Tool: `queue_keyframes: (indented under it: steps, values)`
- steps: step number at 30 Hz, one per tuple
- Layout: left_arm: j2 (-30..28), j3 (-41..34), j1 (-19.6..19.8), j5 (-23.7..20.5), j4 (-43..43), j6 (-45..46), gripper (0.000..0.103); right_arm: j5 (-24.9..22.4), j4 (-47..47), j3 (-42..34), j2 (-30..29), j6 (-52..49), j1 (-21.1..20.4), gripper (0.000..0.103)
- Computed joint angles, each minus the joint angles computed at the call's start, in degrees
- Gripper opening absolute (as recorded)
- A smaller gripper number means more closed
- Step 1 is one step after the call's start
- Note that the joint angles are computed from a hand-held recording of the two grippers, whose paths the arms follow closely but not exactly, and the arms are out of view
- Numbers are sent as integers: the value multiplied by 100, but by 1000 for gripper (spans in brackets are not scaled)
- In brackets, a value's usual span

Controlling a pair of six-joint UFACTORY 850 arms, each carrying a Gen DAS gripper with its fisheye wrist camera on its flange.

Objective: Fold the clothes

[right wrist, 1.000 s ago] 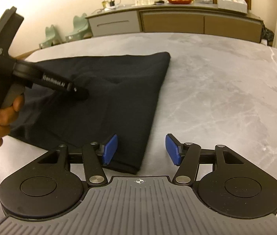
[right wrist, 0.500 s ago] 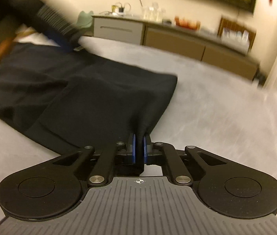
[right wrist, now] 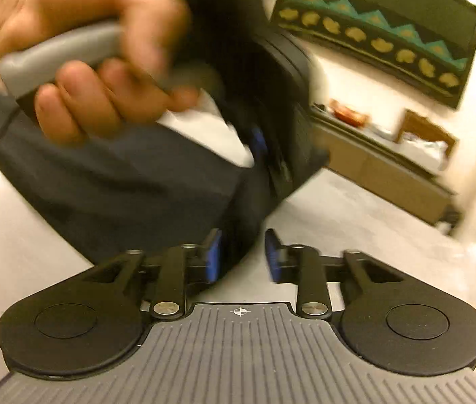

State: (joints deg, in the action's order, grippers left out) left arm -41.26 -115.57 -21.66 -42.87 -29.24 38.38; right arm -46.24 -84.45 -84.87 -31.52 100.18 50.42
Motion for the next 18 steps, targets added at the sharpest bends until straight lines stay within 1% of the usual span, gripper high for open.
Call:
queue_keyframes:
  steps: [1,2,3,5,8,10,12,13,16,18]
  values:
    - [150,164,257,24,-186,74,12,191,-176,46,73,288,-1,46]
    - [222,256,494,-15,-265,71,12,406,-244,38,111,520,-14,50]
    - [201,267,696,-80,-222,-23,12,625,-305,20,139,750,-33,50]
    - [37,217,953,-166,179,-495,12,1103,28,-201,22,856,-155,50]
    - [-126,337,1077,-44,568,-866,13,1638,945,-621,-282,572,-389,50]
    - [-171,471,1163,102,219,-761,22,1875,1728,-904,-513,193,-551,50]
    - [-181,582,1250,158,-199,-551,27,1991,2312,-1119,-707,-54,-676,50]
    - [-185,632,1293,173,-408,-439,30,2078,2386,-1164,-767,-26,-724,50]
    - [-109,808,1358,224,-813,-115,30,2308,2414,-1366,-974,154,-840,54]
    - [-120,827,1365,365,-930,90,30,2473,2341,-1531,-1147,430,-889,54]
